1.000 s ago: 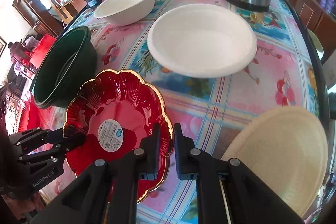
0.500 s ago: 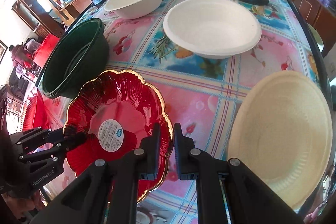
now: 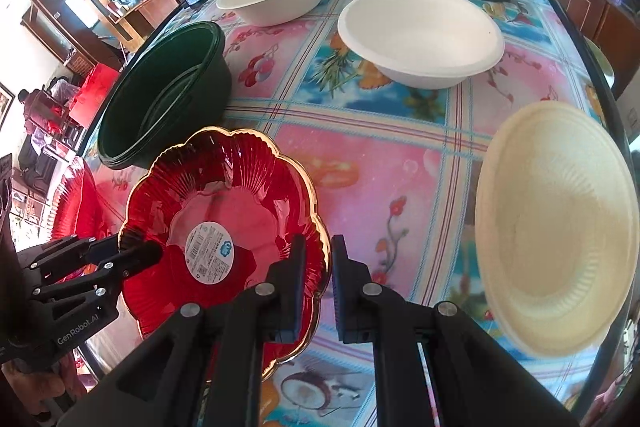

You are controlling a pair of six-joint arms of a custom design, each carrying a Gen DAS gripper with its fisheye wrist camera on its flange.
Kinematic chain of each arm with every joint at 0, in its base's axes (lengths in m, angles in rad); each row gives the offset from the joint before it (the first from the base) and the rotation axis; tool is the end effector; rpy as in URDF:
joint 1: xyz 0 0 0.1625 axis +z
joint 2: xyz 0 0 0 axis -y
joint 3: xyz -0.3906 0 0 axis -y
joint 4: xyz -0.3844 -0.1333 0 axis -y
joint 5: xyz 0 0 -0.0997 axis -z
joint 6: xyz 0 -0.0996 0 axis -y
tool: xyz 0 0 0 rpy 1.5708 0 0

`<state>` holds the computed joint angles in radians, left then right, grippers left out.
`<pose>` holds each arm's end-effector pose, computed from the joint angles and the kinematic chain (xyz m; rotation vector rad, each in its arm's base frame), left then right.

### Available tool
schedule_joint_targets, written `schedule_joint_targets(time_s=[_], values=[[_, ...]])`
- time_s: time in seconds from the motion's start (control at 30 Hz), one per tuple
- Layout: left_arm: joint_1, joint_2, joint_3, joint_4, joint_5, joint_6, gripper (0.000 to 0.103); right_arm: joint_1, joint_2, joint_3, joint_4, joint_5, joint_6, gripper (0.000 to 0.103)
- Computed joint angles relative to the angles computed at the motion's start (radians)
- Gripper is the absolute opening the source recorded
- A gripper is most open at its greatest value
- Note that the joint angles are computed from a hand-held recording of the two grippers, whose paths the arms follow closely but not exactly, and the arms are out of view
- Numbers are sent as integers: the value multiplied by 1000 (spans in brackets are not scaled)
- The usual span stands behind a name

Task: Organize plates and bowls
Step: 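Carry the small red plate over the large red plate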

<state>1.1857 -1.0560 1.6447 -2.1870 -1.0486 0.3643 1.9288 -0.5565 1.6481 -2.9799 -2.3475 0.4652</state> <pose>-0.0611 -0.6378 0.2055 0.9497 2.4412 -0.0433 0.2787 -0.5639 -0.0086 -0.2909 -2.4332 0.7590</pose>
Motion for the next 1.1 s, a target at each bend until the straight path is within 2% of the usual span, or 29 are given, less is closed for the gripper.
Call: schedule_joint_targets(time_s=[0.47, 1.1], values=[[28, -72, -14, 14, -15, 54, 25, 72, 53, -81, 59, -32, 67, 10], [116, -95, -189, 90, -10, 89, 25, 136, 247, -410, 224, -7, 56, 10]])
